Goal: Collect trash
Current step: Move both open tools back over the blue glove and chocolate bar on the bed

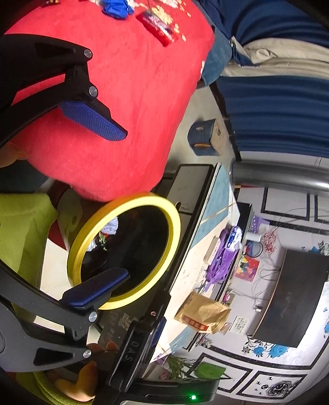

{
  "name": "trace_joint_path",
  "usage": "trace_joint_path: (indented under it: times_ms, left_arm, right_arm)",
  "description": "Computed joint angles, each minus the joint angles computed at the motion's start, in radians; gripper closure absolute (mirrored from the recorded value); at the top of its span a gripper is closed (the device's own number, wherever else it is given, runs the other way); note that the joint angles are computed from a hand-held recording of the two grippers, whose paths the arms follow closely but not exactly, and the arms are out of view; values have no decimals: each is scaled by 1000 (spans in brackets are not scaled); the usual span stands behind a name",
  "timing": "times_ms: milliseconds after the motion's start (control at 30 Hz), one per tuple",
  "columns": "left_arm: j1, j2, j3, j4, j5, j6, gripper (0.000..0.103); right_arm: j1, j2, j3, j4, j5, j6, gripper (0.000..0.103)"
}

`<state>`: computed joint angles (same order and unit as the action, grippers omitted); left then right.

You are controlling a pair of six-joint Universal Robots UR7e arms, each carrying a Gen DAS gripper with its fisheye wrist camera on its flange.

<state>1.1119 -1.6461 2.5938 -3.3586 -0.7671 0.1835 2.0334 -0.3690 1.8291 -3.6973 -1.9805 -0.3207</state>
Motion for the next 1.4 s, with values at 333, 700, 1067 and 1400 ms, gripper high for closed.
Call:
trace_joint_path:
  times_ms: [333,700,1067,1400]
  left_arm:
    - [-23,-107,36,1,72,-5,11]
    - [-66,-268,68,-6,198,3,11]
    - [-139,-528,95,85,364,25,11]
    - [-224,-796,98,294,528,-7,11]
  right_arm:
    - [42,19,-9,17,9,-53,17]
    - [91,36,-34,72,46,-78,17]
    - [156,68,-89,164,124,-109,17]
    - [216,114,-170,285,205,-81,17]
